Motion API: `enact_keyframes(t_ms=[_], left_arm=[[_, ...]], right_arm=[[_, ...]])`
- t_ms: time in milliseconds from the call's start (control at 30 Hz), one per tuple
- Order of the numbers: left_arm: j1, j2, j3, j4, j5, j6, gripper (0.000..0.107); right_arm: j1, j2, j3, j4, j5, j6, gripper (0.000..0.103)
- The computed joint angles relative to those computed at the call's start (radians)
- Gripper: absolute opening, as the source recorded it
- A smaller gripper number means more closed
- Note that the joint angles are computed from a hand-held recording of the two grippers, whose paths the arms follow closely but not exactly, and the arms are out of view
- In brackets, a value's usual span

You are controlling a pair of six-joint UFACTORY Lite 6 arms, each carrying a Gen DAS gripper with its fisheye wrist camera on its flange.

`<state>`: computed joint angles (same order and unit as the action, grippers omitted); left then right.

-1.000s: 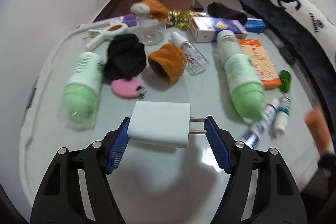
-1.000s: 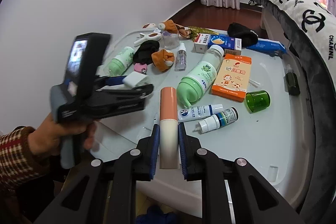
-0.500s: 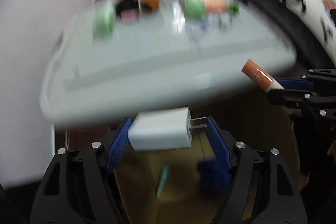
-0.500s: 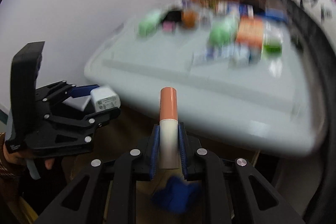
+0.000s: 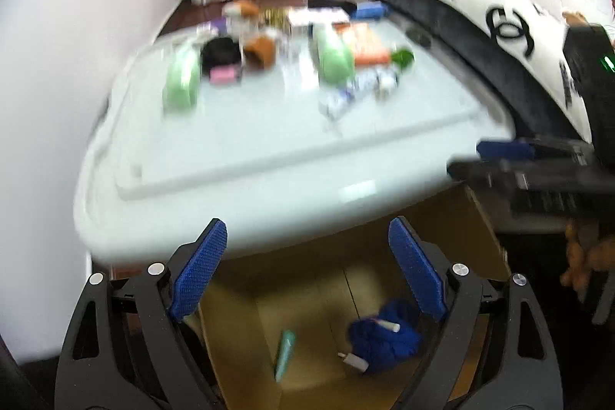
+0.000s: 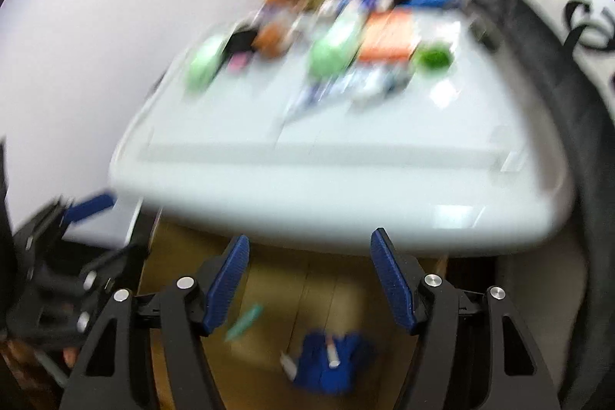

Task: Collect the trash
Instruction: 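Move both tools over the cardboard box and release the tube and plug, then grasp the small white medicine bottle with the right tool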

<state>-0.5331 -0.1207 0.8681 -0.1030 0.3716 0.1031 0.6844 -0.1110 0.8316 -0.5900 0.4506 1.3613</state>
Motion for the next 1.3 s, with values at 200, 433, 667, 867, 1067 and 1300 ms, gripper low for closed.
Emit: enact_keyframes(t_ms=[200,433,667,867,1067,1300], left_arm=[[0.016,0.169,0.190,0.018,-0.070,-0.025,0.084],[0.053,0.231,0.188,-0.212,-0.076,0.203,0.084],[0.053,0.223,0.188,-0.334,-0.055,0.310,0.084],[0.045,0.227,0.194,-0.335,-0.043,0.310,0.084],[0.046,0.271,0.221,-0.320,-0.031,0.285,0.085],[0.044,0.365,0.293,-0.453,-0.036,0.378,0.085]], right_arm=[[-0.237,0.272,0.246,0.083,-0.055,-0.208,0.062],[-0.299,0.534,0.460,0.158,-0.055,-0.297,0.058],[-0.306,0.688,0.626,0.156,0.060,-0.407,0.030],[-0.325,0.657,0.584,0.187,0.022,-0.511,0.023],[-0.341,0.563,0.471,0.243,-0.037,-0.562,0.023],[-0.325,0.326,0.315,0.274,-0.051,-0.567,0.023]])
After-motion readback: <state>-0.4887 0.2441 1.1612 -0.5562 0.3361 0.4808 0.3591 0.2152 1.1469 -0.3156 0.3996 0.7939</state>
